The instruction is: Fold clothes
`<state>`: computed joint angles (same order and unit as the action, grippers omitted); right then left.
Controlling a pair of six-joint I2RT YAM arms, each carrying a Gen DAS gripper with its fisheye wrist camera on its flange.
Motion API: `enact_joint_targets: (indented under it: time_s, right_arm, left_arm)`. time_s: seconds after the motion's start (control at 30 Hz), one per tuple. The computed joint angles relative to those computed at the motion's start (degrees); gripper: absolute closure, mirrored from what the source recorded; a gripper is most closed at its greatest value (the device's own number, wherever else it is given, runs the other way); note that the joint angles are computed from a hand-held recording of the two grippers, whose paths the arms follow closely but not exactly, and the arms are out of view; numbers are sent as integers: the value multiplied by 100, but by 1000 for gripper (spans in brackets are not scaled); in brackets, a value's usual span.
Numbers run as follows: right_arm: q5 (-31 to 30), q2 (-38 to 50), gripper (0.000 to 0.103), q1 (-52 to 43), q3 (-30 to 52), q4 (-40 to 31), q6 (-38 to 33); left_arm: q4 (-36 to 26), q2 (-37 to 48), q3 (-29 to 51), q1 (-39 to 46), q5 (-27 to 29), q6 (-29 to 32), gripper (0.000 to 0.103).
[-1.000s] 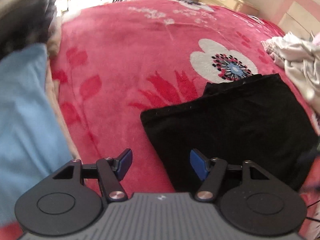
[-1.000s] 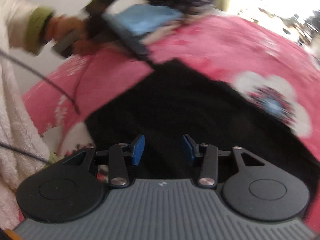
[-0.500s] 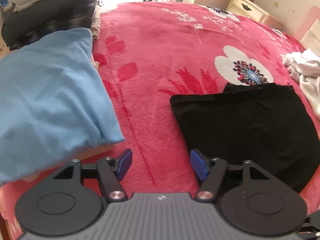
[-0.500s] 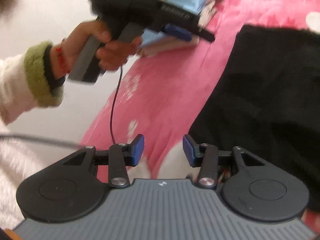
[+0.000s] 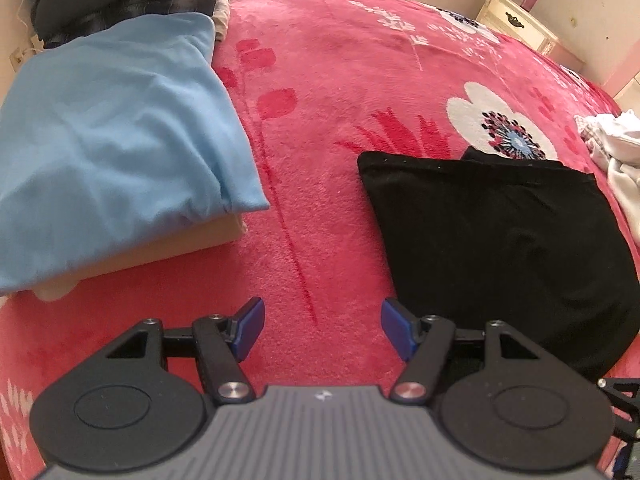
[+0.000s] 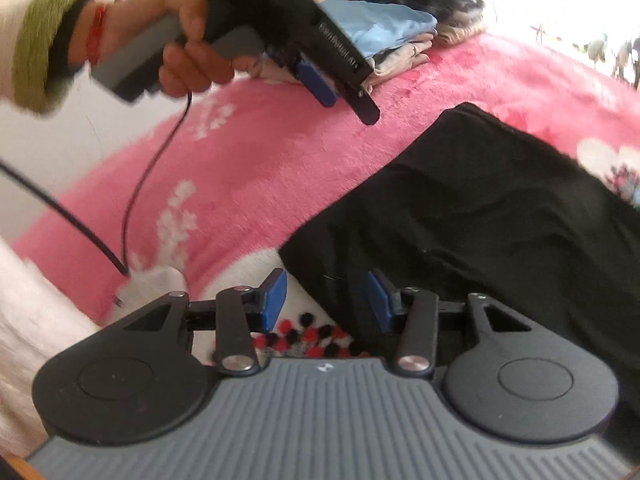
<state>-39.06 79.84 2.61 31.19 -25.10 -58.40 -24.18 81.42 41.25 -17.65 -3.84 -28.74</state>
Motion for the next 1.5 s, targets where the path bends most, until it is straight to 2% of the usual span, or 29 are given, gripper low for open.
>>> enact_joint_targets:
  time_s: [0.1, 0.23, 0.37, 0.53, 0.63, 0.73, 0.8, 0.87, 0.93, 1.03, 1.1, 1.13, 1.17, 1.23, 1.37, 1.43, 1.5]
  right_arm:
    - [148, -116, 59, 119, -368, 676, -200]
    - [264, -231, 52, 230, -814, 1471, -521]
    - [312, -328, 49, 263, -1217, 2216, -814]
    - [415, -335, 47, 496, -1628, 3128, -942]
    - [485, -454, 47, 666, -1803, 3365, -1069]
    - [370, -737, 47, 649, -1878, 3073, -1528]
    - [369, -831, 47, 660, -2002, 3144, -1752]
    - [494, -799, 47, 801, -2144, 3472, -1739]
    - [633, -612, 46, 1032, -2311, 4133, -1566]
    - [946, -107, 49, 1382, -2271, 4975, -965]
    - [1136, 93, 63, 1481, -1963, 4808, -416]
    - [1203, 182, 84, 1474, -1781, 4643, -183]
    - [1147, 232, 95, 1350, -1594, 4418, 9]
    - [858, 318, 97, 952, -1163, 3839, 397]
    - [25, 808, 97, -34, 96, 2230, 1296]
    - [-199, 1053, 97, -342, 511, 1793, 1583]
    - [-315, 1146, 97, -493, 685, 1591, 1623]
  left_arm:
    - [110, 42, -48, 25, 57, 60, 37]
    - [267, 109, -112, 69, 147, 116, 37]
    - [352, 180, -135, 135, 221, 163, 37]
    - [404, 225, -158, 169, 250, 166, 37]
    - [400, 192, -181, 182, 255, 179, 37]
    - [389, 149, -209, 190, 247, 158, 37]
    - [400, 136, -224, 211, 262, 144, 37]
    - [432, 156, -224, 212, 271, 108, 37]
    - [469, 187, -216, 202, 283, 65, 37]
    - [525, 225, -183, 151, 318, 2, 37]
    - [569, 225, -167, 118, 352, -11, 37]
    - [600, 223, -162, 115, 406, -29, 37]
    - [636, 219, -159, 122, 484, -55, 37]
    - [742, 225, -161, 180, 716, -147, 37]
    - [1396, 459, -329, 726, 2041, -918, 35]
    - [1876, 711, -417, 948, 2638, -1410, 35]
    - [2291, 990, -425, 983, 2882, -1742, 35]
